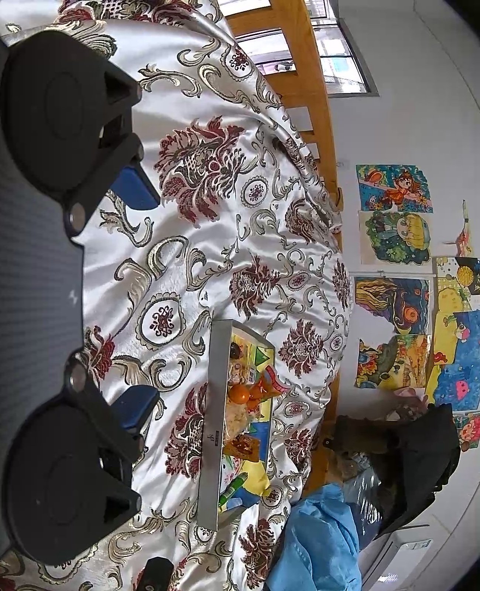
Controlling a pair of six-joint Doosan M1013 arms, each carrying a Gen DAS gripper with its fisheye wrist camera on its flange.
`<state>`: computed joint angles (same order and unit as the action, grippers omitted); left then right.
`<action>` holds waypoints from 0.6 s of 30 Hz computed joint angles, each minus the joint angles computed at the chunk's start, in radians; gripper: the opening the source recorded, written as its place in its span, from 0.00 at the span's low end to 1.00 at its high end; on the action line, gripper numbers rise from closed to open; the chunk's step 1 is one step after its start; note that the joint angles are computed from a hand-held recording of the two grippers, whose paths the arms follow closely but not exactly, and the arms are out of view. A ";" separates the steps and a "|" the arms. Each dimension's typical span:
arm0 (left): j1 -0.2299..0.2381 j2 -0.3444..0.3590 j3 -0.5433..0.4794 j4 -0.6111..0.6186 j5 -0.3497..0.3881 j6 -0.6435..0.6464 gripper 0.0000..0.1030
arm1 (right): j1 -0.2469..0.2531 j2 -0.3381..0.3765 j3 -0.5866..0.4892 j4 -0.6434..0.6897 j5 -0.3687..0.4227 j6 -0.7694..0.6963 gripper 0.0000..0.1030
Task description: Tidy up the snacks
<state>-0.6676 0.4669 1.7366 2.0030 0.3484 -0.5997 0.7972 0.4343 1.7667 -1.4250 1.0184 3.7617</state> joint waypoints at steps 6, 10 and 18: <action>0.000 0.000 0.000 -0.001 0.001 0.001 1.00 | 0.000 0.001 0.001 0.000 -0.001 0.000 0.99; 0.001 -0.001 0.001 -0.011 0.000 0.009 1.00 | 0.000 0.001 0.001 -0.004 -0.001 0.002 0.99; 0.002 -0.001 0.000 -0.019 -0.002 0.021 1.00 | 0.000 0.003 0.003 -0.001 -0.001 0.004 0.99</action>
<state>-0.6660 0.4662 1.7370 1.9838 0.3461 -0.5790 0.7974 0.4375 1.7692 -1.4261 1.0169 3.7659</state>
